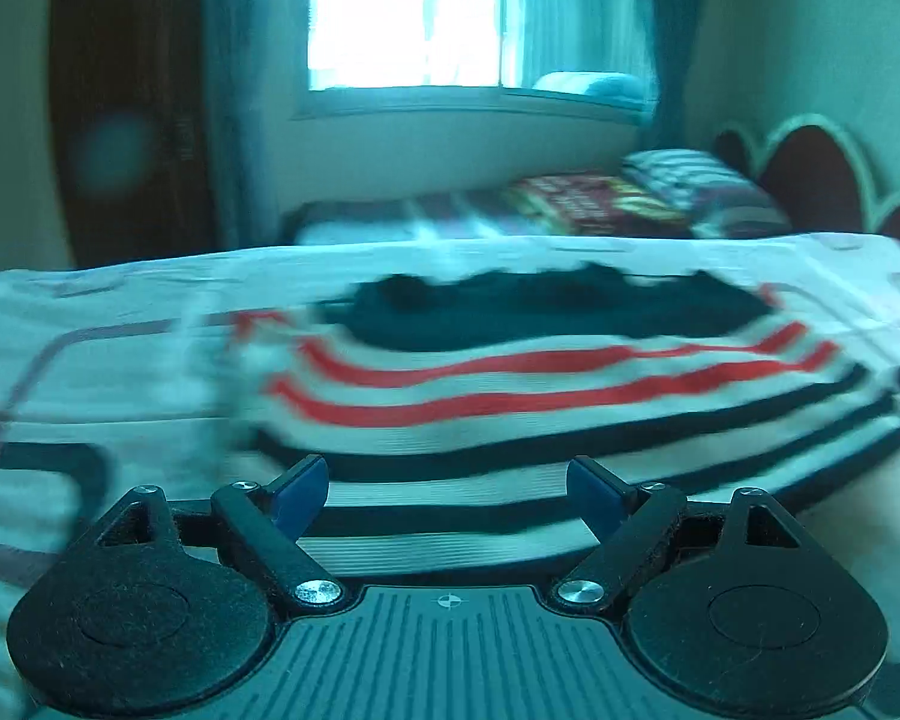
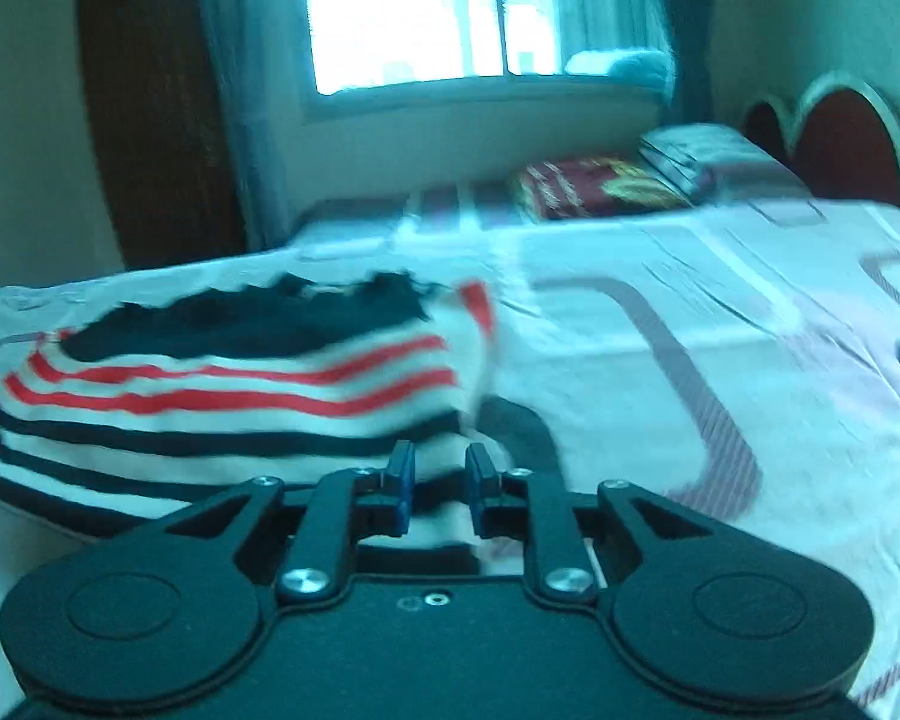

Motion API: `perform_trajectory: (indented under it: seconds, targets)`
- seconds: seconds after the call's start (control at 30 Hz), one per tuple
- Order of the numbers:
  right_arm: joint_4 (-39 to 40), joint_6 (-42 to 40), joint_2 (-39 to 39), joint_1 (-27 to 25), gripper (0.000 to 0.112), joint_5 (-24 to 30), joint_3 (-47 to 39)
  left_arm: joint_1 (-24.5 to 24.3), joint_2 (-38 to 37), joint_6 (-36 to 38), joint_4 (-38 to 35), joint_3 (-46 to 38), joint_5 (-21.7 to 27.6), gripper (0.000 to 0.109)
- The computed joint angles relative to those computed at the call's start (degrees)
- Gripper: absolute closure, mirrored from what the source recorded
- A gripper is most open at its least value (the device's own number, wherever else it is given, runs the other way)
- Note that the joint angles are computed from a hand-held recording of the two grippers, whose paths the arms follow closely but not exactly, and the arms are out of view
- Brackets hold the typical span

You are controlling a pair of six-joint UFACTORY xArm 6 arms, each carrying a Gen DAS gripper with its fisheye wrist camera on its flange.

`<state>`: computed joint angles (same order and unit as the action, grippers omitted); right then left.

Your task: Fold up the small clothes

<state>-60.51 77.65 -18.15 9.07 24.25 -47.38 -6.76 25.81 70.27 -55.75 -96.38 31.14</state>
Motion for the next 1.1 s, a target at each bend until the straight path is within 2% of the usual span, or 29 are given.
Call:
perform_trajectory:
  seconds: [0.1, 0.2, 0.27, 0.37, 0.47, 0.6, 0.7, 0.87, 1.0, 1.1]
  targets:
    - [0.49, -3.93, 7.97, 4.09, 0.093, -1.43, -6.23, -3.41, -1.72, 2.87, -1.75, 3.17, 0.50, 0.023]
    - [-1.00, -3.41, 14.13, 7.39, 0.094, -0.39, -11.31, -5.97, -2.68, 2.44, -2.31, 5.79, -1.40, 0.023]
    - [-3.17, -4.94, 15.97, 10.27, 0.093, 5.78, -13.25, -6.52, -3.03, 4.26, -1.60, 7.27, -3.82, 0.023]
    - [-6.13, -3.23, 12.61, 11.03, 0.093, 10.83, -9.74, -4.31, -3.41, 5.95, -2.23, 8.12, -5.17, 0.023]
    - [-5.90, -1.88, 5.78, 9.67, 0.093, 15.13, -3.05, 0.12, -2.12, 4.08, -1.24, 6.39, -3.08, 0.023]
    - [-4.78, -1.31, 0.08, 6.92, 0.093, 13.40, 2.52, 3.80, -1.21, 4.42, -2.81, 4.91, 1.00, 0.023]
    - [-5.55, -4.09, 2.33, 8.30, 0.091, 15.67, 0.62, 2.97, -1.69, 4.44, -1.65, 5.41, -0.99, 0.023]
    - [-2.09, -2.96, 0.43, 5.01, 0.091, 10.75, 2.54, 3.13, -0.70, 0.93, 1.25, 4.17, -0.23, 0.023]
    - [-1.10, -4.59, 0.43, 6.00, 0.091, 12.34, 2.13, 2.88, -1.10, 2.43, -0.03, 5.15, -1.20, 0.023]
    - [-1.45, -3.42, -0.29, 4.99, 0.091, 10.42, 3.21, 2.79, -1.10, 2.32, -0.10, 5.32, -1.39, 0.023]
